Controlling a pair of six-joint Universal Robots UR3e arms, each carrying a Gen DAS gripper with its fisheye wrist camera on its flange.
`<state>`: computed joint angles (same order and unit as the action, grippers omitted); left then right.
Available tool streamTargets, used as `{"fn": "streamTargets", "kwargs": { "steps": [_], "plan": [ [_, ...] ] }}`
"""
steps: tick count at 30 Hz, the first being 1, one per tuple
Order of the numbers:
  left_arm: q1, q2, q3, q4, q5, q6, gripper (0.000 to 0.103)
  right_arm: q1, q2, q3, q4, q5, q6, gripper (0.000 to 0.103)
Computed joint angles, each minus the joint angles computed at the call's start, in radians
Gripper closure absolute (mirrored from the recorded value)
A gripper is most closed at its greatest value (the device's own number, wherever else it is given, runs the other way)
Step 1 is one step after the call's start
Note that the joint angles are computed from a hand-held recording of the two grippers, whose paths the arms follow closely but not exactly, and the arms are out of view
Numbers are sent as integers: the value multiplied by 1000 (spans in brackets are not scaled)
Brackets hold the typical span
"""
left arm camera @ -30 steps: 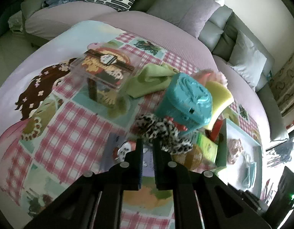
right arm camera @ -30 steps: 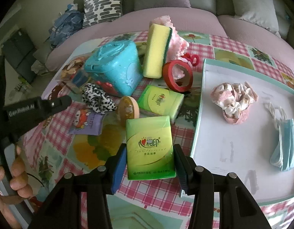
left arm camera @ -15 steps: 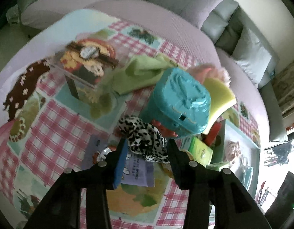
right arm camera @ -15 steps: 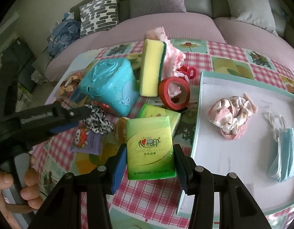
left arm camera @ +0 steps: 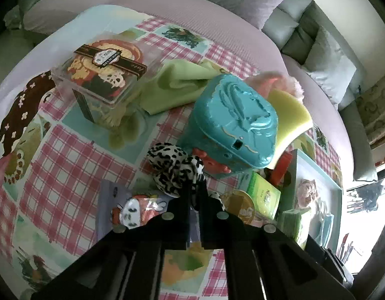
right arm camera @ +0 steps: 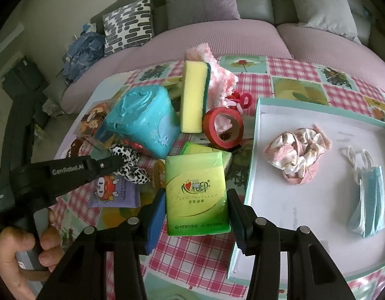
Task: Organize soft objects
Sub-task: 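Lift and carry the tissue pack with the right gripper while the left carries the leopard scrunchie to the tray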
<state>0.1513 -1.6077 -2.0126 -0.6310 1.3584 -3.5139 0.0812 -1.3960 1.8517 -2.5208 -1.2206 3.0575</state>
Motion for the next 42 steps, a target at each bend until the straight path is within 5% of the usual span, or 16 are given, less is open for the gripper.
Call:
{"fn": "streamTargets", "kwargs": {
  "steps": [15, 42],
  "plan": [
    [-68, 171, 68, -67, 35, 37, 99, -108, -105, 53, -26, 49, 15, 53],
    [-511, -508, 839, -80, 88, 110, 99, -498, -194, 178, -124, -177, 83, 53]
  ]
}}
